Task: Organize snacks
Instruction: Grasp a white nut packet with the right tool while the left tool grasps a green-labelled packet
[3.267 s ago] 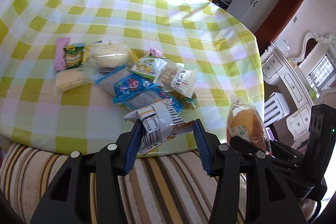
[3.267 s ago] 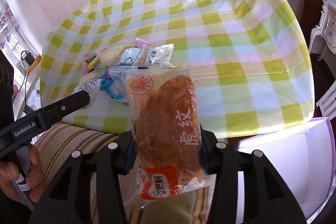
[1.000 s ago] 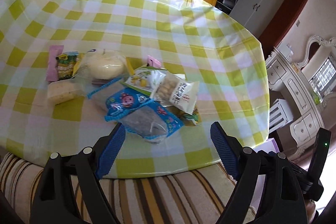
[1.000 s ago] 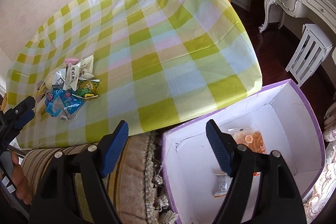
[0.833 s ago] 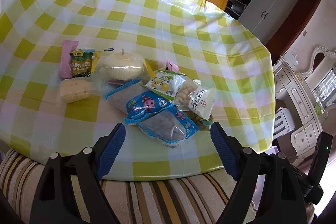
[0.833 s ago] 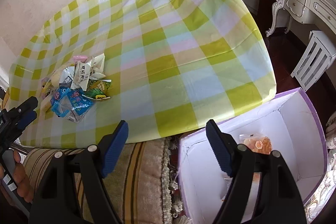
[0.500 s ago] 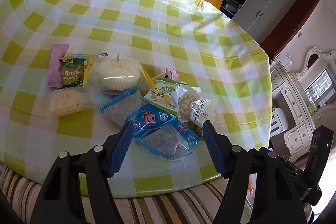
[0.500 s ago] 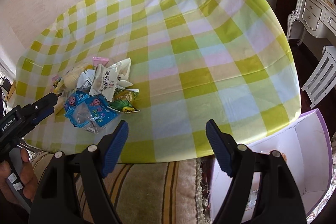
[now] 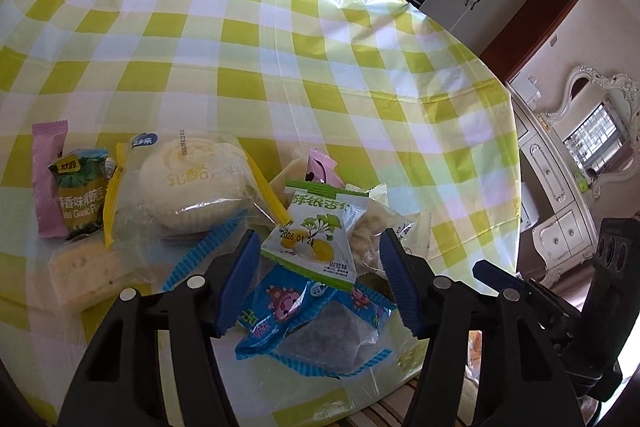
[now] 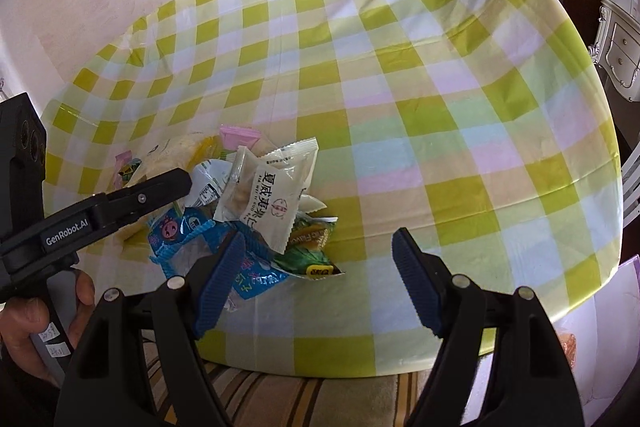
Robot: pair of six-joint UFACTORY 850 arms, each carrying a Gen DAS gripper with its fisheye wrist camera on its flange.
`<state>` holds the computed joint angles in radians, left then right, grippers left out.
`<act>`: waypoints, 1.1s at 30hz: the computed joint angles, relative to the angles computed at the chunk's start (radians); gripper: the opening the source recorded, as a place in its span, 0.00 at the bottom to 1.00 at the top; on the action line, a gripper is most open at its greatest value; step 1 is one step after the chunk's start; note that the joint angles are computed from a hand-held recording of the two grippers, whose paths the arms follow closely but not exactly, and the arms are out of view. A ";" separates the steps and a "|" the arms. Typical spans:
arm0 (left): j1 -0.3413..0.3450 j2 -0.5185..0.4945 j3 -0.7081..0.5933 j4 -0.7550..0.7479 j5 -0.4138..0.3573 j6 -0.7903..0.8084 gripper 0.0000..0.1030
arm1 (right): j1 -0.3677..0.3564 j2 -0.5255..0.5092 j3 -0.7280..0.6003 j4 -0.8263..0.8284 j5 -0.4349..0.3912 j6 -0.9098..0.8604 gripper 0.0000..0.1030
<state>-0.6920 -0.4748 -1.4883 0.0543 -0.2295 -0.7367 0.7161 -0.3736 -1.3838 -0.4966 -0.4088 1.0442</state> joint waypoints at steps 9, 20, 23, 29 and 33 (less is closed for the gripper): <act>0.027 -0.059 -0.067 -0.299 -0.046 0.361 0.52 | -0.004 -0.066 -0.068 0.070 0.000 -0.084 0.74; 0.040 -0.080 -0.074 -0.452 -0.057 0.532 0.39 | -0.009 -0.138 -0.148 0.155 -0.015 -0.198 0.74; 0.050 -0.072 -0.057 -0.599 -0.047 0.664 0.28 | -0.009 -0.153 -0.167 0.169 -0.018 -0.223 0.74; 0.057 -0.054 -0.023 -0.771 -0.023 0.816 0.22 | -0.009 -0.168 -0.187 0.183 -0.016 -0.251 0.55; 0.062 -0.047 -0.009 -0.867 -0.021 0.899 0.21 | -0.013 -0.171 -0.189 0.174 -0.012 -0.241 0.48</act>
<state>-0.6296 -0.5218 -1.4977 -0.8130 -0.2505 0.1627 0.7030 -0.5444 -1.5730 -0.3223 -0.4208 0.8030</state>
